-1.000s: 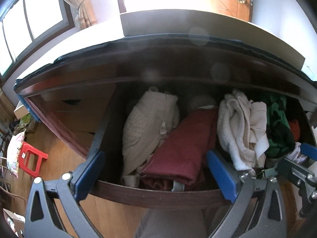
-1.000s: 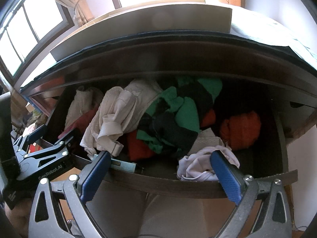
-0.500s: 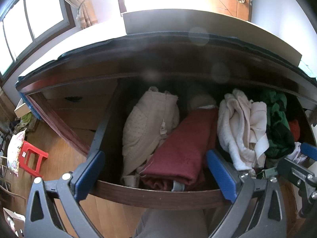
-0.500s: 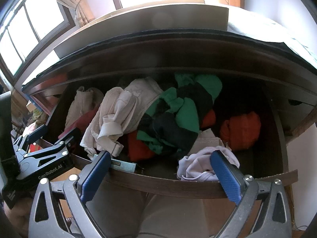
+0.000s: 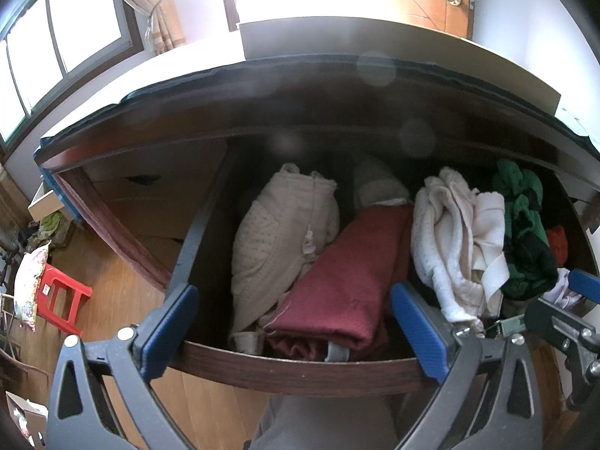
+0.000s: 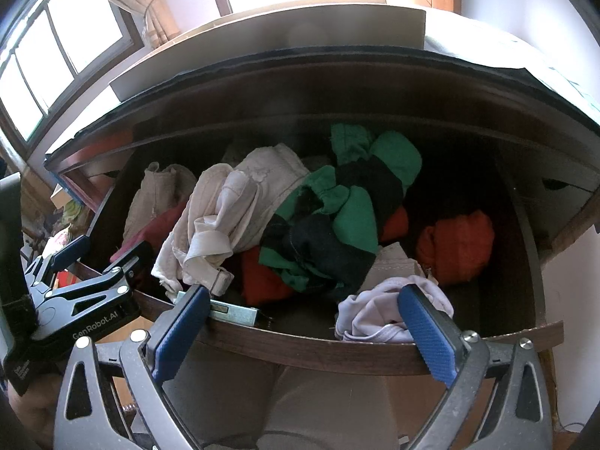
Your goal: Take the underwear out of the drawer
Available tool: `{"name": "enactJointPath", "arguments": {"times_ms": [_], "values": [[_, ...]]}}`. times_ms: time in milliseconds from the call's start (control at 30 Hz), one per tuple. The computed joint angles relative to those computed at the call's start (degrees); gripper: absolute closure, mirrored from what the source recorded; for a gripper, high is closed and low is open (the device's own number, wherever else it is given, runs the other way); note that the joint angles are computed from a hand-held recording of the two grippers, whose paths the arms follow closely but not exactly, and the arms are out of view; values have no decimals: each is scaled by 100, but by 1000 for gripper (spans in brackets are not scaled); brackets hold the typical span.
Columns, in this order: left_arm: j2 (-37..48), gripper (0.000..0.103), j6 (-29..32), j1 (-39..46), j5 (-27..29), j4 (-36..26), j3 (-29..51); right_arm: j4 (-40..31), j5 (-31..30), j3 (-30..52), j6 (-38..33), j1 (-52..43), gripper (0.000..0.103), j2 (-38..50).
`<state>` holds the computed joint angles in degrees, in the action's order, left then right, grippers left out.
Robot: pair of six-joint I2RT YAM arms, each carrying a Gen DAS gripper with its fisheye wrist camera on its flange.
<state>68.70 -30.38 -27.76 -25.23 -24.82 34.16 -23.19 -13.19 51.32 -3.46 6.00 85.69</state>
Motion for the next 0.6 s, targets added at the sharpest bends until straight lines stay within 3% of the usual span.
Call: {"name": "enactJointPath", "arguments": {"times_ms": [600], "values": [[14,0,50,68,37,50,-6,-97,-145,84,-131,-72,1,62]]}}
